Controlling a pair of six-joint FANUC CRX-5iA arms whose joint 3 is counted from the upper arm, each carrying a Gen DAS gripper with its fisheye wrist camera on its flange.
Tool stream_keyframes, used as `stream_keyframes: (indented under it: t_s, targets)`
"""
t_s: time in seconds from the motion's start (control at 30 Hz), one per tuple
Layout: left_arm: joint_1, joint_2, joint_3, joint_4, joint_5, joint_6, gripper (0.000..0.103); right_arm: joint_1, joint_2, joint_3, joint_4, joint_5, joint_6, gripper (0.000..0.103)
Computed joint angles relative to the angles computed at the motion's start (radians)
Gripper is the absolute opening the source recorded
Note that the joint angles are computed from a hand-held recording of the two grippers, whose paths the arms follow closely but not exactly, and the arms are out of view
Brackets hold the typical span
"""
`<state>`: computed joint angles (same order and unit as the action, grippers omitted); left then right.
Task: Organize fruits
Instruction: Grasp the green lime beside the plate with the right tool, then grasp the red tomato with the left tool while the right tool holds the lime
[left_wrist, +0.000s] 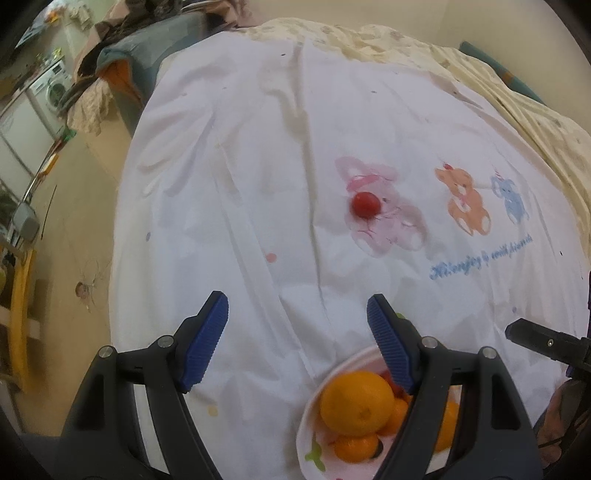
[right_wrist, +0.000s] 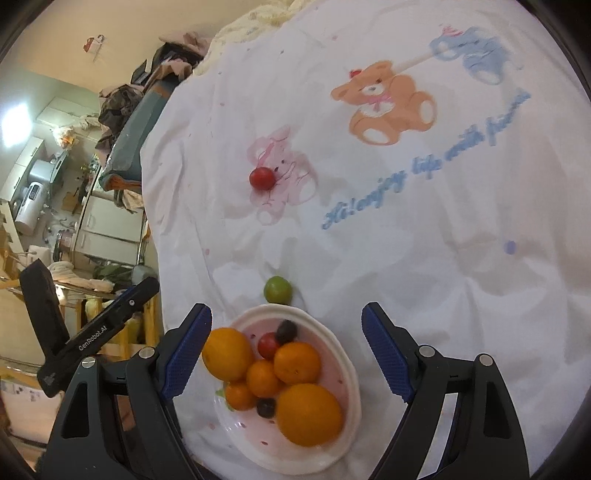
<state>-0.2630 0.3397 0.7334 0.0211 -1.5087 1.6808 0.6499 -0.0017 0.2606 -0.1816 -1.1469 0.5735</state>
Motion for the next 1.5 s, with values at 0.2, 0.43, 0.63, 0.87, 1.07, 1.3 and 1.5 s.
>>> stream_keyframes:
  t_s: [0.2, 0.43, 0.63, 0.87, 1.07, 1.3, 1.5]
  targets:
    - [0.044, 0.007, -0.046, 0.058, -0.007, 0.056, 0.075, -0.042, 0.158, 0.169, -0.106, -0.126, 0.122, 0.078]
    - [0.057, 0.028, -0.033, 0.086, -0.027, 0.079, 0.075, -0.041, 0.335, 0.363, -0.159, -0.274, 0.214, 0.053]
    - [0.062, 0.035, -0.026, 0.096, -0.034, 0.081, 0.075, -0.023, 0.446, 0.493, -0.133, -0.386, 0.239, 0.05]
    - [0.057, 0.044, -0.019, 0.09, -0.045, 0.092, 0.075, 0.008, 0.512, 0.565, -0.095, -0.468, 0.281, 0.045]
    - [0.046, 0.042, -0.019, 0.058, -0.04, 0.086, 0.075, 0.006, 0.499, 0.546, -0.083, -0.45, 0.282, 0.029]
    - [0.057, 0.063, 0.011, 0.078, -0.062, 0.082, 0.075, -0.056, 0.35, 0.383, -0.13, -0.292, 0.238, 0.029]
    - [0.029, 0.189, 0.193, 0.082, -0.136, 0.06, 0.075, -0.086, 0.21, 0.265, -0.098, -0.203, 0.173, 0.029]
